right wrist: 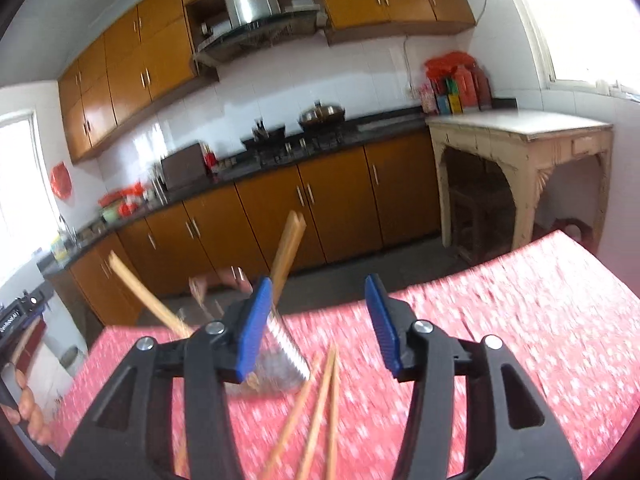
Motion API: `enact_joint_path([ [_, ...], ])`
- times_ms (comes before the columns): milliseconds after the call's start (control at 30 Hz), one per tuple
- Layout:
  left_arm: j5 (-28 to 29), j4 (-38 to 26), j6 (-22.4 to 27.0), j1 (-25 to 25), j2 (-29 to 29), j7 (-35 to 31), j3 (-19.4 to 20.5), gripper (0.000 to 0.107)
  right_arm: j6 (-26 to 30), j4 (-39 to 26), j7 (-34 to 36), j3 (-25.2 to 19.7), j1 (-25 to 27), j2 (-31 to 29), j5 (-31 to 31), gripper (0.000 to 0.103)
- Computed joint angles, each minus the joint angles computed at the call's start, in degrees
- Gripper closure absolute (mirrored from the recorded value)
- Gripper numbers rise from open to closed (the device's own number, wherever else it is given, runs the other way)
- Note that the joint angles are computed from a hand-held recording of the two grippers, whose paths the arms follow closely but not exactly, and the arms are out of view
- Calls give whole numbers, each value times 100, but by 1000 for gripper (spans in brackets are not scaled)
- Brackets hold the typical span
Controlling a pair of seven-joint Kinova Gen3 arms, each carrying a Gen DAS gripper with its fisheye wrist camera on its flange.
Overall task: Organize utensils
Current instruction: 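Move both open grippers back down toward the remaining chopsticks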
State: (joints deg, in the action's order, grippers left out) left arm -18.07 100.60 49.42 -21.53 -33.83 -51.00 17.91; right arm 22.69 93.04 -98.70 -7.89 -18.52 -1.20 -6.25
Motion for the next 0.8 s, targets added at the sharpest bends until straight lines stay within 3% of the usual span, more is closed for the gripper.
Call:
enact_joint_path([
  [167, 194, 630, 572, 444, -29, -362, -248, 27, 528, 557, 51, -16, 10, 1, 185, 50],
  [200, 229, 791, 657, 518, 8, -398, -262, 25, 649, 650, 29, -28, 0, 63, 253, 51],
  [333, 223, 1178, 792, 663, 109, -348, -185, 16, 1103, 761, 511, -32, 10, 435, -173, 75],
  [467, -10, 1394, 770, 745, 224, -189, 112, 7, 1053, 913, 595, -98, -99, 532, -175, 77],
  [633, -233, 1292, 1055, 872, 524, 31, 392, 7, 1160, 760, 148, -117, -401, 704, 408, 77],
  [800, -278, 1397, 974, 1286, 517, 102, 206, 7, 1129, 741, -338, -85, -679, 799, 1030, 77],
])
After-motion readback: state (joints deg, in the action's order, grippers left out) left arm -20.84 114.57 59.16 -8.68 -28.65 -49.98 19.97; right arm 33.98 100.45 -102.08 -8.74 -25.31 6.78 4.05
